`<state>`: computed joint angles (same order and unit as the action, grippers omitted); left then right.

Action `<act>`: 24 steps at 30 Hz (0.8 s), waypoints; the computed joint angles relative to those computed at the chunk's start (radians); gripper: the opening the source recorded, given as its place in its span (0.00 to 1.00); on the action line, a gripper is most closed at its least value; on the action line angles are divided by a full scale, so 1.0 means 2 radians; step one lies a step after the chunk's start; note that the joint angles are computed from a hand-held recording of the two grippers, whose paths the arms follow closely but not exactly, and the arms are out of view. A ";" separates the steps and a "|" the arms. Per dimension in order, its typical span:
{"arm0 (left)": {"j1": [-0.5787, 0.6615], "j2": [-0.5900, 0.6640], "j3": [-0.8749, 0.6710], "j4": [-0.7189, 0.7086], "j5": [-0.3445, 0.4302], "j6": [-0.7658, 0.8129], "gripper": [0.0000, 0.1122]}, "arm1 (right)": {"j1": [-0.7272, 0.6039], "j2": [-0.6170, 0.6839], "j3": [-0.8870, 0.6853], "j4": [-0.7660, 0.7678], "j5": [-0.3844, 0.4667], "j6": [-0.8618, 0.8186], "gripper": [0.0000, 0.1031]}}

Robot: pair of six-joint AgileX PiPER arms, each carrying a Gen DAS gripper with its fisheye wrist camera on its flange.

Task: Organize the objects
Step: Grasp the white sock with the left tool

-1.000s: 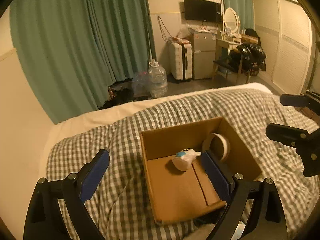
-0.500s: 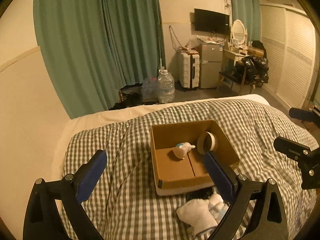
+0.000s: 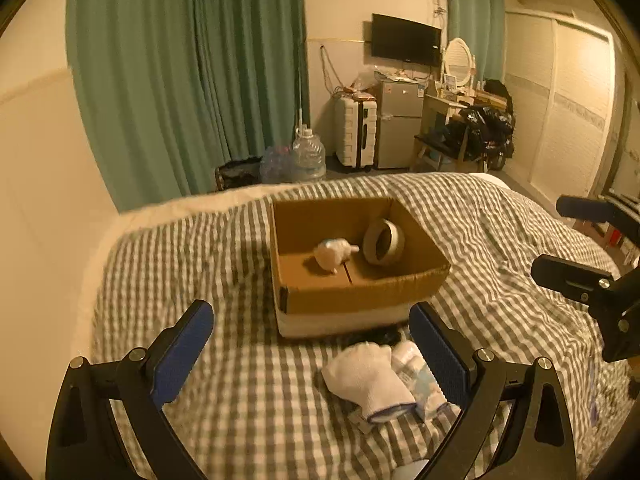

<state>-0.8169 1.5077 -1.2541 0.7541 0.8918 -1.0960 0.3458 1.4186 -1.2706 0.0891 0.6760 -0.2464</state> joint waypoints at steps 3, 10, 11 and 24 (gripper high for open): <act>-0.001 0.003 0.035 0.011 -0.019 -0.054 0.90 | -0.002 -0.005 0.041 -0.003 -0.030 0.000 0.93; -0.023 0.057 0.057 0.080 -0.004 -0.167 0.90 | -0.018 0.024 0.095 0.046 -0.067 -0.039 0.93; -0.019 0.066 0.057 0.071 -0.020 -0.162 0.90 | -0.020 0.030 0.097 0.045 -0.071 -0.037 0.93; -0.011 0.168 0.026 0.045 -0.087 -0.166 0.90 | -0.026 0.108 0.128 0.010 -0.142 -0.014 0.92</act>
